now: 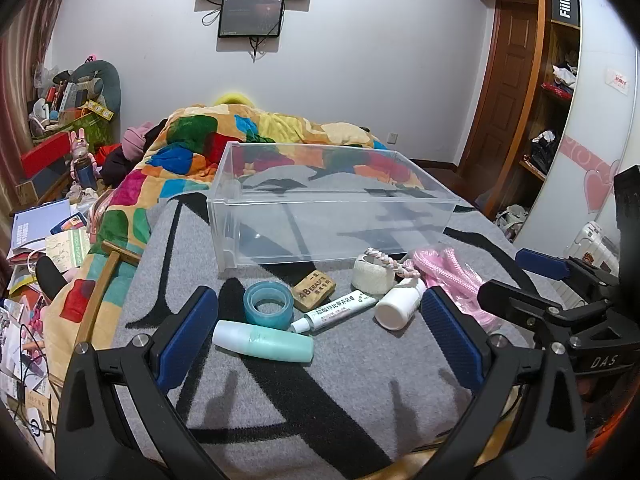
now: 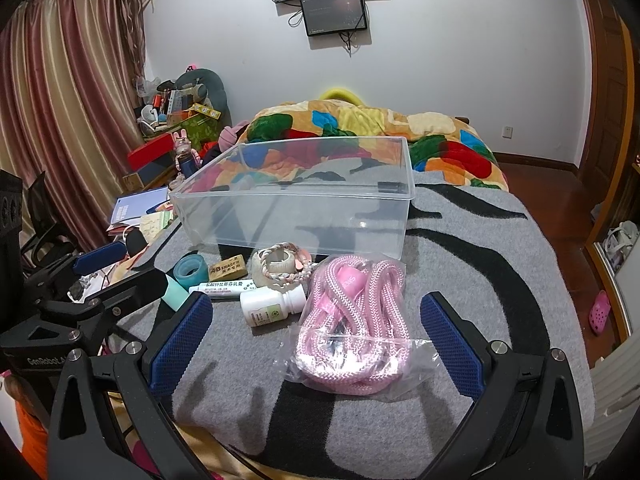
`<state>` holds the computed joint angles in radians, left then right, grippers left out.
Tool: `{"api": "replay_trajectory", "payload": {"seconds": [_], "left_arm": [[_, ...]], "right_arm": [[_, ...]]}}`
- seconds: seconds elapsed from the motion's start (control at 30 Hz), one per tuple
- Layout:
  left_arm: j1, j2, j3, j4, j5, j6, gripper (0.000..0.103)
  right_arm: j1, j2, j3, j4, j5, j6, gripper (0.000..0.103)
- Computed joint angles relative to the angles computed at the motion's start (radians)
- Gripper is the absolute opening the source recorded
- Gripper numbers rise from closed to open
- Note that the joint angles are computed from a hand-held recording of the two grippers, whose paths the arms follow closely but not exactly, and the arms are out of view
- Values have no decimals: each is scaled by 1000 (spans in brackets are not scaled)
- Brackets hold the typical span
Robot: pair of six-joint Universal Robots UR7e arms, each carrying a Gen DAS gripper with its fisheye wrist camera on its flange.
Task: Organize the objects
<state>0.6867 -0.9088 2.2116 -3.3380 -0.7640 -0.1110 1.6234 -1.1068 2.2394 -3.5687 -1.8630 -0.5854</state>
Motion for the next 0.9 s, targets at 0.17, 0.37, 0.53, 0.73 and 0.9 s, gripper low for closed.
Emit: {"api": "replay_trajectory", "payload": {"seconds": [0.17, 0.37, 0.53, 0.73, 0.9], "left_arm": [[0, -2, -1, 5, -3, -3, 103], [0, -3, 1, 1, -5, -1, 103], [-1, -4, 1, 6, -5, -6, 103], [-3, -5, 1, 9, -6, -11, 103], [-3, -6, 3, 7, -6, -10, 103]], "right_arm": [[1, 3, 0, -2, -2, 2, 103], [0, 2, 2, 2, 2, 3, 103], [1, 2, 3, 3, 5, 4, 103], [1, 3, 3, 3, 5, 6, 103], [2, 4, 3, 3, 5, 5, 103]]}}
